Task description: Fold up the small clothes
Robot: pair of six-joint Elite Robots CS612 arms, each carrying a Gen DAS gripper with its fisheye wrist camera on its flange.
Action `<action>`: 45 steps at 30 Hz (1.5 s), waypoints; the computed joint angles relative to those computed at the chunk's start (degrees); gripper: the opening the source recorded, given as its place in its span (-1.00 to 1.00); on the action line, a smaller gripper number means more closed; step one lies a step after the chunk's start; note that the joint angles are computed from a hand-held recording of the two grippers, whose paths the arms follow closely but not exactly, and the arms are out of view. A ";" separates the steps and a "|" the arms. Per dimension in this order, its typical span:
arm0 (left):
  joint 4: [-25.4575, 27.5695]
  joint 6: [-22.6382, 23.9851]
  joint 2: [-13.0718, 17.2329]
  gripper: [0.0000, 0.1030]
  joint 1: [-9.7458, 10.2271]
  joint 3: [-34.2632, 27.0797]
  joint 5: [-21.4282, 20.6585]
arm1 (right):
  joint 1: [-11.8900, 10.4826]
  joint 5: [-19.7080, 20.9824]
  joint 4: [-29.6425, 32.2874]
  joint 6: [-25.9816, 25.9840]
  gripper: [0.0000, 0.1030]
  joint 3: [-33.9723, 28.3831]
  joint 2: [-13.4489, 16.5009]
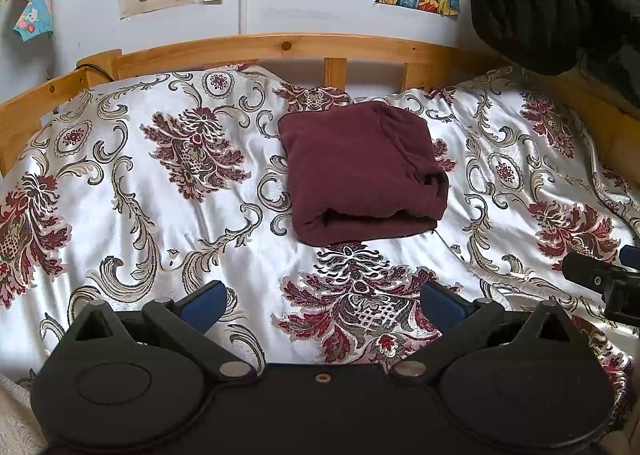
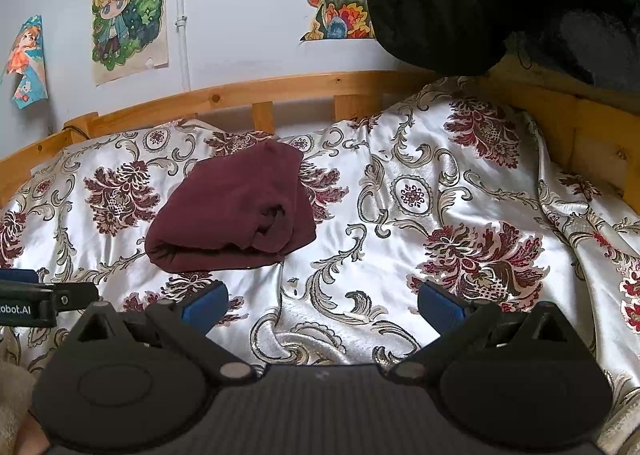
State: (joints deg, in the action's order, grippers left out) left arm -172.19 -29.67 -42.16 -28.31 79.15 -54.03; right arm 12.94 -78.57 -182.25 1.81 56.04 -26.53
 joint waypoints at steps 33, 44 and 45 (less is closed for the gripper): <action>-0.06 0.17 -0.03 0.99 0.01 0.09 -0.07 | -0.08 0.83 0.10 0.34 1.00 0.00 0.01; -0.29 0.24 -0.04 0.99 0.03 0.06 -0.23 | -0.11 0.90 0.15 0.39 1.00 0.00 0.01; -0.80 0.31 -0.03 0.99 -0.03 0.15 -0.11 | -0.12 0.92 0.17 0.39 1.00 -0.02 0.01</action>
